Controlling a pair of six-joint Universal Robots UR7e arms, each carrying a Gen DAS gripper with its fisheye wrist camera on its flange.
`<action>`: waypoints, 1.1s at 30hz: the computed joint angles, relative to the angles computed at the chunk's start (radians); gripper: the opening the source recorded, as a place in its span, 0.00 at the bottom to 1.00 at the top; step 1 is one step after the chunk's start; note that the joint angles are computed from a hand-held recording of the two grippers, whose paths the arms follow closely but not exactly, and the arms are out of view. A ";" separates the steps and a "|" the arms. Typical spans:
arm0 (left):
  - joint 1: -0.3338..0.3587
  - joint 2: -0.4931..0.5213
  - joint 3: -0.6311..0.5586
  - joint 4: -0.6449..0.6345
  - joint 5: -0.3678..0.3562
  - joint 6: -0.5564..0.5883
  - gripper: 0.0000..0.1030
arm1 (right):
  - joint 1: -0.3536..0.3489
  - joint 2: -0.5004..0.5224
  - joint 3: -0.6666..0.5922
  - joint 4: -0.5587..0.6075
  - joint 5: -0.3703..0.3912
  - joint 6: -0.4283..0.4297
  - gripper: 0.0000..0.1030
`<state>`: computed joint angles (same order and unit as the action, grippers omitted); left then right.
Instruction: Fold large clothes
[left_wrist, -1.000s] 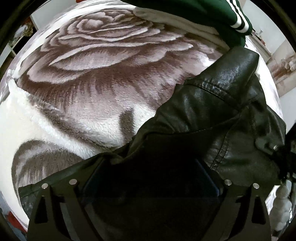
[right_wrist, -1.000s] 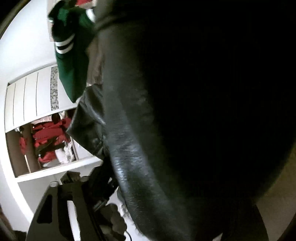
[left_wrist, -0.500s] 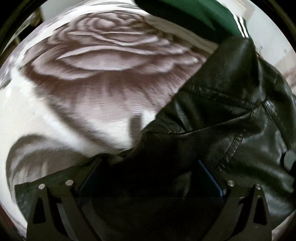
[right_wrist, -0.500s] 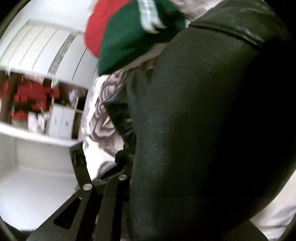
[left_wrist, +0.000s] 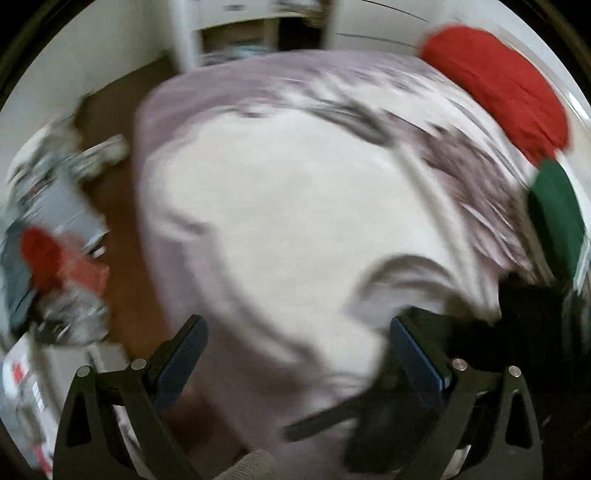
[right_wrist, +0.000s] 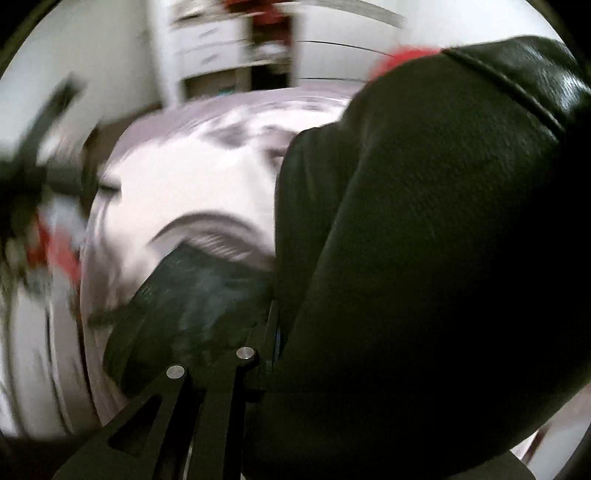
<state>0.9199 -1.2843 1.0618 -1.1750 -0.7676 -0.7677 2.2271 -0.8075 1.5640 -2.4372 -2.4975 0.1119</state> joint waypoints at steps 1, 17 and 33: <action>0.001 -0.018 -0.013 0.052 0.032 -0.046 0.98 | 0.017 0.047 -0.031 0.018 0.014 -0.054 0.12; -0.004 -0.069 0.090 0.058 -0.001 -0.098 0.98 | -0.040 0.123 -0.165 0.389 0.548 -0.019 0.75; -0.009 -0.074 0.208 0.061 -0.078 -0.074 0.98 | -0.496 -0.095 0.125 0.163 1.132 0.194 0.90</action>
<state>0.9110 -1.3584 1.2700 -1.1145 -0.8453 -0.8412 1.7308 -0.9022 1.6889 -2.2747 -1.3654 0.3057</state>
